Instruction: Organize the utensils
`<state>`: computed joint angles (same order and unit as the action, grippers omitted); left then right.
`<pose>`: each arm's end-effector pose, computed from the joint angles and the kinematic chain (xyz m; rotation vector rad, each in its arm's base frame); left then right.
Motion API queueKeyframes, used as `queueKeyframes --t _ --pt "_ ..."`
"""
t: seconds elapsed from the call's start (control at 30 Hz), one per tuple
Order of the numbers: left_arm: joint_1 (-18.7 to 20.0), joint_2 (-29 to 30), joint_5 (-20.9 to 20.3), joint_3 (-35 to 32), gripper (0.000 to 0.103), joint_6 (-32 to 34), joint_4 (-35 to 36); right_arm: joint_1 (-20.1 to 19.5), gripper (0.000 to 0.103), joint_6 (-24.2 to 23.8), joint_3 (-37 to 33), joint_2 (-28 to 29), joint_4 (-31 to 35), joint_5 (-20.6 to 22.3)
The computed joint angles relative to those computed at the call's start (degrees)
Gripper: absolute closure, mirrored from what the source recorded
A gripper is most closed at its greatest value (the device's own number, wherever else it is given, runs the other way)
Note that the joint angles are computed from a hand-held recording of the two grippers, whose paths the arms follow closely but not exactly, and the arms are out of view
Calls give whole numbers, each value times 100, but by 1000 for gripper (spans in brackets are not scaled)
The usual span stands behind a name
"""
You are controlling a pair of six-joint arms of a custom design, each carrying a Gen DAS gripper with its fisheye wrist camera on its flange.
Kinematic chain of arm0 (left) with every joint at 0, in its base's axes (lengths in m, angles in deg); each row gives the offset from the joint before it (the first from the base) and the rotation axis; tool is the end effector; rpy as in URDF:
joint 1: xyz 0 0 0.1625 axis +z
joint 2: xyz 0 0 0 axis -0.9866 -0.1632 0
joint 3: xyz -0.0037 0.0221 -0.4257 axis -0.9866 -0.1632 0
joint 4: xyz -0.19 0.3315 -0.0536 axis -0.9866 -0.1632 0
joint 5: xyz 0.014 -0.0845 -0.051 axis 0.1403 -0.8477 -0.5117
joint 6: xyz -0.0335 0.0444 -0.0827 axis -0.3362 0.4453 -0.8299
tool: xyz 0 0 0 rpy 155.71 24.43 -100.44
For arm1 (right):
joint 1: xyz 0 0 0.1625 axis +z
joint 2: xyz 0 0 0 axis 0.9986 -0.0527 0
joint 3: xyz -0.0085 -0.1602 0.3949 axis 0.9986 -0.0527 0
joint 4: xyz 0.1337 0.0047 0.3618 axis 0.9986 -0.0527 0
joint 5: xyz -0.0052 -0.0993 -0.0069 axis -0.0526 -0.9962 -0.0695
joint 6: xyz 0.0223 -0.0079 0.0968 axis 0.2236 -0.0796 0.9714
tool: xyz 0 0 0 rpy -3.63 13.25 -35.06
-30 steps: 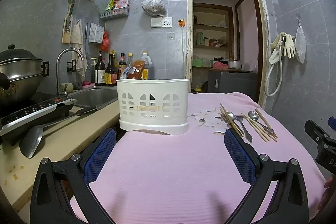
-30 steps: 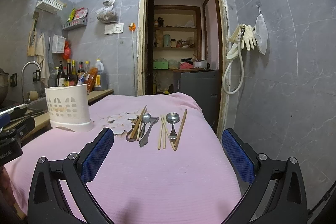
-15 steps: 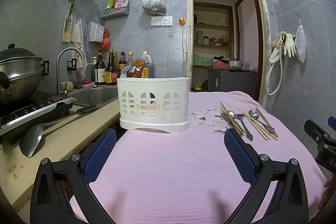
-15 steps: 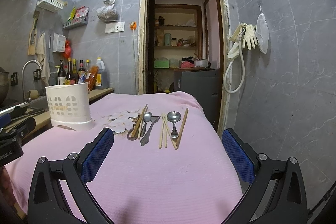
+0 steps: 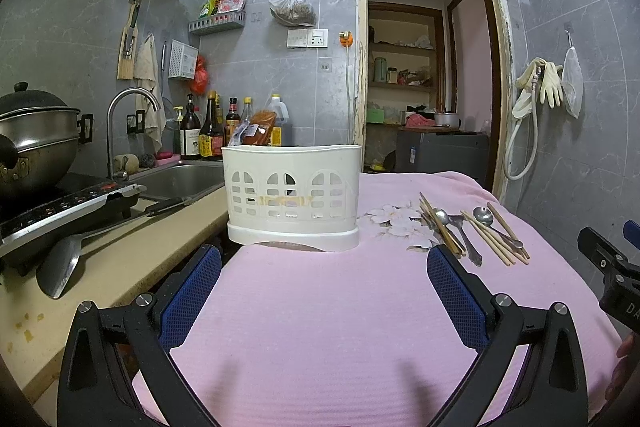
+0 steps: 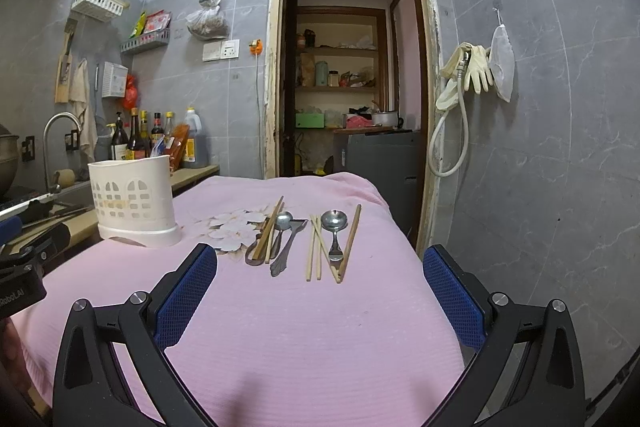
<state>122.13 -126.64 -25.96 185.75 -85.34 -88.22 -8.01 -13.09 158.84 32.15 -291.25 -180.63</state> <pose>-0.2285 -0.4677 -0.0242 0.9378 2.1313 -1.4648 0.0360 -0.3878 0.1637 0.2734 -1.6541 1.5411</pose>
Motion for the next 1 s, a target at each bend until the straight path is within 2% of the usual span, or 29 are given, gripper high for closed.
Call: queueKeyframes --t 1.0 --pt "7 41 17 -38 2 -33 79 21 0 -14 -38 61 24 -30"
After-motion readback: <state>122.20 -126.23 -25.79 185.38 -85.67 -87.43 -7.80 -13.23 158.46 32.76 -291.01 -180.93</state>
